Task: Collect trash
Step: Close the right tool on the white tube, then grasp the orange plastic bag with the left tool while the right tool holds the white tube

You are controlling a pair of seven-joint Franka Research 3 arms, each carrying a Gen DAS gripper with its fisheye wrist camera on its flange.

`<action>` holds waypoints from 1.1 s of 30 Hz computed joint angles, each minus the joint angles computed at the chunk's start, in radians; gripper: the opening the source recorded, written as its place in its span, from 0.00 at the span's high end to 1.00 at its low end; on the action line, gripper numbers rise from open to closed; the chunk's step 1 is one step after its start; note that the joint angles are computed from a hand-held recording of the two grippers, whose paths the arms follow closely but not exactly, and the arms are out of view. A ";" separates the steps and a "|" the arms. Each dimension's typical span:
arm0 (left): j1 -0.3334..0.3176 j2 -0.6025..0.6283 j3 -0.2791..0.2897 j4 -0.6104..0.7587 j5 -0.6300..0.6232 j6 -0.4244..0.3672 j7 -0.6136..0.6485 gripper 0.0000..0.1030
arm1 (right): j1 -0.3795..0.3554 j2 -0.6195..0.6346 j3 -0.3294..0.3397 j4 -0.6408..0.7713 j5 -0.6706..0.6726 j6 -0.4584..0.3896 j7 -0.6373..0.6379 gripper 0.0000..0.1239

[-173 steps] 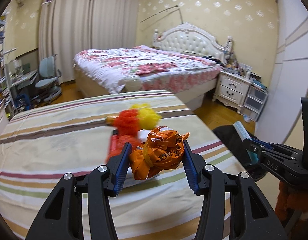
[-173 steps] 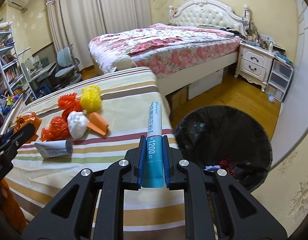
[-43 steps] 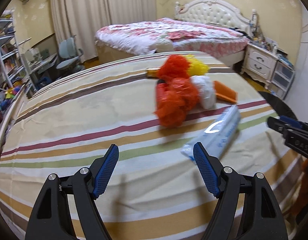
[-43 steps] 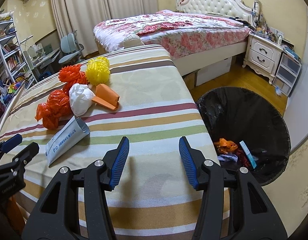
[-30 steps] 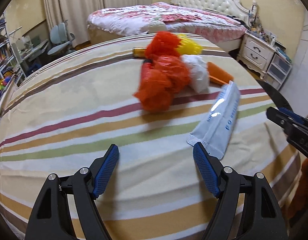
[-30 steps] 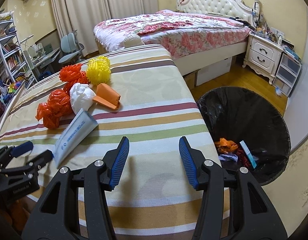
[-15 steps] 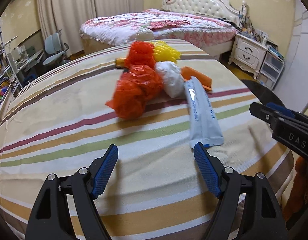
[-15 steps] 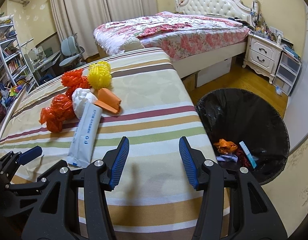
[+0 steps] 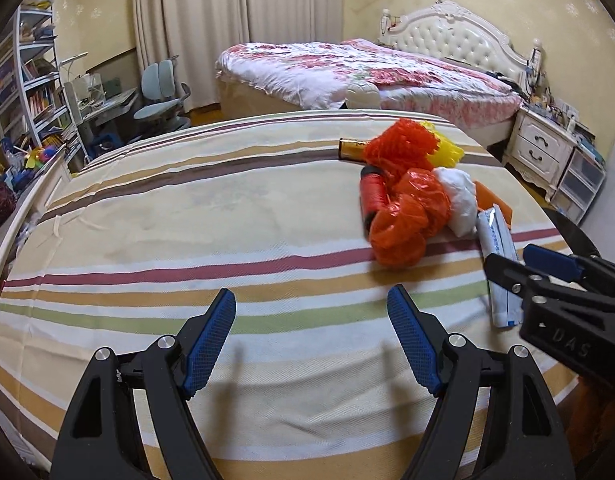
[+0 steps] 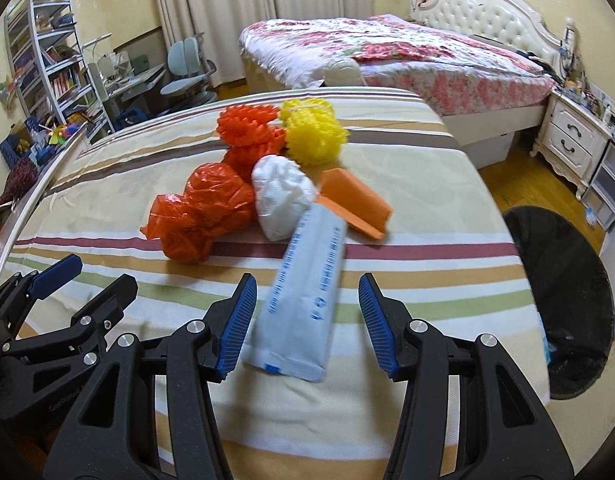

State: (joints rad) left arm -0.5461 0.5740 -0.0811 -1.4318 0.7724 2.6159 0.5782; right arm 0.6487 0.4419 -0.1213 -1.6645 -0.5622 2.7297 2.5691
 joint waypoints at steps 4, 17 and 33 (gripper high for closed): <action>0.009 0.002 -0.004 -0.002 -0.012 0.022 0.002 0.25 | -0.010 0.021 0.018 0.035 0.035 -0.050 -0.042 0.59; -0.007 0.049 0.005 0.057 -0.027 0.074 0.048 0.25 | -0.022 -0.088 -0.008 -0.124 -0.091 -0.021 0.092 0.74; -0.034 0.203 0.001 0.297 -0.141 0.004 0.207 0.37 | -0.094 -0.097 0.017 -0.150 -0.130 0.005 0.125 0.68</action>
